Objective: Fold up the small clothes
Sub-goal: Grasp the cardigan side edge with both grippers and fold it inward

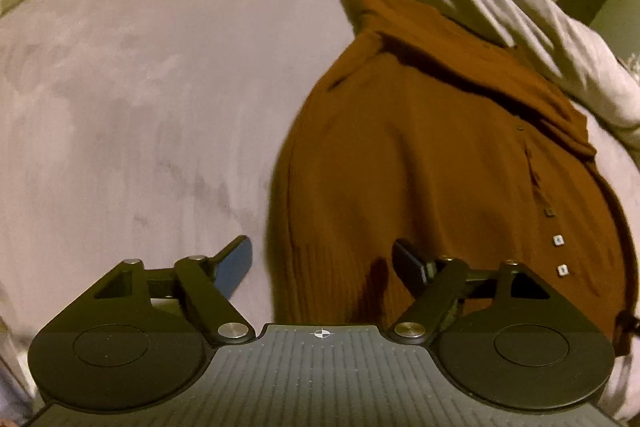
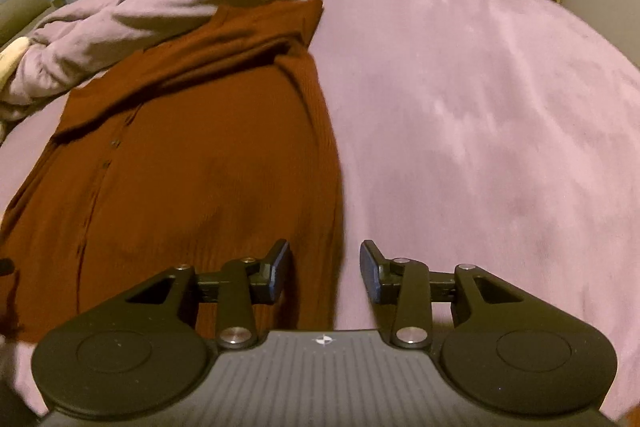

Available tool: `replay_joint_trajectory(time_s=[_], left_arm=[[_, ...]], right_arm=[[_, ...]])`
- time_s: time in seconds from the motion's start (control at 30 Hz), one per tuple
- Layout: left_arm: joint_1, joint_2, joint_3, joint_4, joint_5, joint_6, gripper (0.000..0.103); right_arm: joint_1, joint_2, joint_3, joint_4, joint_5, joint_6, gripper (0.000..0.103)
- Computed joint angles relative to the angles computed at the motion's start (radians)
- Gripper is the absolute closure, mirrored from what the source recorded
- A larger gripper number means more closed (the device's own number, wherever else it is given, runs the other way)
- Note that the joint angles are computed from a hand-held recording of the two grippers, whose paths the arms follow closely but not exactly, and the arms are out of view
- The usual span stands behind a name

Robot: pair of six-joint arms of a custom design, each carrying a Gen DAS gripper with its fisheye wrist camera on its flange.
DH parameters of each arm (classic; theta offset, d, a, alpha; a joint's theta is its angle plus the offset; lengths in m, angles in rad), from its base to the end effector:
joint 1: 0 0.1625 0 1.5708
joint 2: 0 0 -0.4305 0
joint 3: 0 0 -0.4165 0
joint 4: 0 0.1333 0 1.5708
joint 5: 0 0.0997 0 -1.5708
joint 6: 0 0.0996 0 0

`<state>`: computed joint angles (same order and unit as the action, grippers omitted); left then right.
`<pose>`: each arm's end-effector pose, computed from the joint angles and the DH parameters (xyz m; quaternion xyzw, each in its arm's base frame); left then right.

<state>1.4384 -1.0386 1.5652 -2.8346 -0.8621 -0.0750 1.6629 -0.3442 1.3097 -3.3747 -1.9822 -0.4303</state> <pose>0.1036 -0.7232 0.3352 -0.0999 0.8781 -0.3696 0.2870 0.1645 -0.7649 -0.0216 0.1506 -0.8853 0.3614 0.2510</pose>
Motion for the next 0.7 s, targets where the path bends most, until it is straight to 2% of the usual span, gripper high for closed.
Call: replay_joint_trajectory(time_s=[0.07, 0.17, 0.23, 0.3, 0.33, 0.37, 0.4, 0.5, 0.63, 0.7], left_arm=[[0.001, -0.013, 0.009, 0.016, -0.028, -0.027, 0.037], [0.012, -0.033, 0.009, 0.079, -0.097, -0.094, 0.048], [0.013, -0.029, 0.0, 0.104, -0.092, -0.106, 0.056], [0.015, -0.031, -0.006, 0.123, -0.101, -0.12, 0.066], [0.02, -0.038, -0.007, 0.139, -0.125, -0.138, 0.074], [0.027, -0.044, -0.008, 0.153, -0.156, -0.157, 0.081], [0.033, -0.049, -0.007, 0.162, -0.179, -0.173, 0.083], [0.037, -0.054, 0.002, 0.163, -0.187, -0.182, 0.083], [0.038, -0.056, 0.007, 0.155, -0.222, -0.167, 0.061], [0.034, -0.05, 0.0, 0.171, -0.218, -0.152, 0.061]], right_arm=[[-0.007, -0.018, 0.035, -0.003, 0.025, 0.013, 0.065], [-0.019, -0.038, 0.061, 0.025, 0.069, 0.058, 0.069], [-0.029, -0.046, 0.066, 0.044, 0.101, 0.083, 0.08], [-0.035, -0.048, 0.066, 0.053, 0.116, 0.1, 0.087], [-0.037, -0.049, 0.065, 0.057, 0.121, 0.108, 0.092], [-0.04, -0.051, 0.066, 0.062, 0.131, 0.117, 0.094], [-0.043, -0.052, 0.064, 0.066, 0.143, 0.124, 0.094], [-0.048, -0.055, 0.059, 0.086, 0.152, 0.144, 0.094], [-0.046, -0.054, 0.043, 0.12, 0.143, 0.163, 0.094], [-0.043, -0.052, 0.038, 0.128, 0.134, 0.155, 0.094]])
